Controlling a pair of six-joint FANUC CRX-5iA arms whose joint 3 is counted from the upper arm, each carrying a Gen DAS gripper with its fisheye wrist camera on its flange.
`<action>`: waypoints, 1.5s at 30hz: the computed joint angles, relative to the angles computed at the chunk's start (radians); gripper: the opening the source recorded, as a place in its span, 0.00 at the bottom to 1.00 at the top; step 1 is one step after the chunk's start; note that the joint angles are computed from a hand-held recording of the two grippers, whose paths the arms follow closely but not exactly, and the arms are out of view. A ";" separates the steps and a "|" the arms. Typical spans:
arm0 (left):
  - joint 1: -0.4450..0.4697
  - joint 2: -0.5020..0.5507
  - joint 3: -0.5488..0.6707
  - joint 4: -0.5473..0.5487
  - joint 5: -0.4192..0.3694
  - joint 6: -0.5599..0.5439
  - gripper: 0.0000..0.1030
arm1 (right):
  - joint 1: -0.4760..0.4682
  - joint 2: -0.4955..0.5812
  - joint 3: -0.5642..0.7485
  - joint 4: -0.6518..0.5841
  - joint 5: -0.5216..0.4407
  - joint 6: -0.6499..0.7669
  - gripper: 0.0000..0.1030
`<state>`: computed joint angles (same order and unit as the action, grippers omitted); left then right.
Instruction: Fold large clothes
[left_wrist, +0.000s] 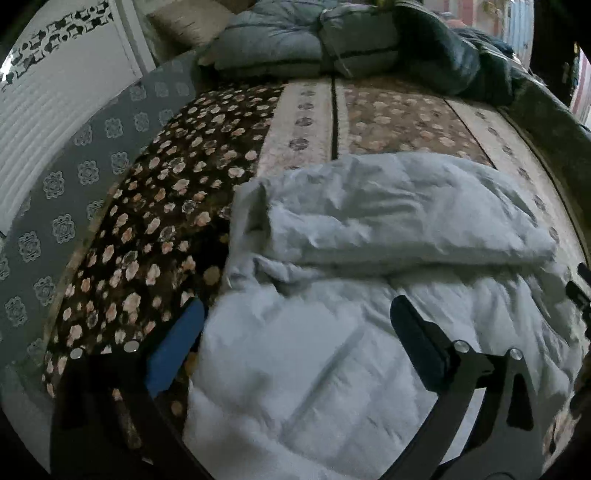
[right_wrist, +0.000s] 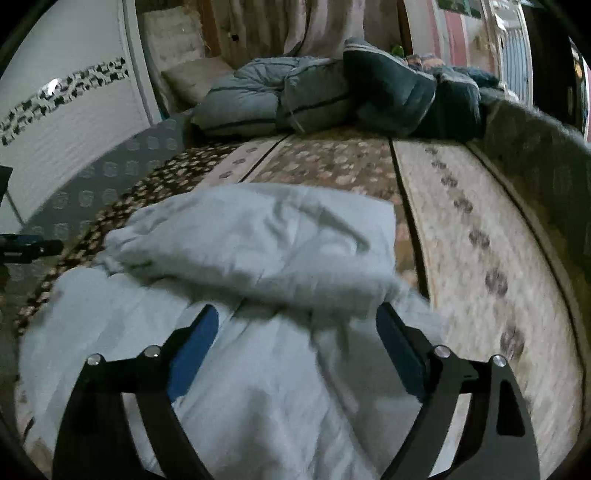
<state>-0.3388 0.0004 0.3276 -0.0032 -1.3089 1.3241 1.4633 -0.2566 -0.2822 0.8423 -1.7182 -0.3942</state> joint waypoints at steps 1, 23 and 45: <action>-0.016 -0.022 -0.016 -0.014 0.004 0.022 0.97 | 0.018 0.006 0.002 0.000 -0.008 -0.023 0.89; 0.042 -0.310 -0.302 0.042 0.021 0.024 0.97 | 0.224 0.151 0.166 -0.050 -0.266 -0.178 0.98; 0.108 -0.363 -0.456 0.064 0.039 -0.103 0.97 | 0.502 0.007 -0.015 -0.362 -0.346 -0.614 0.98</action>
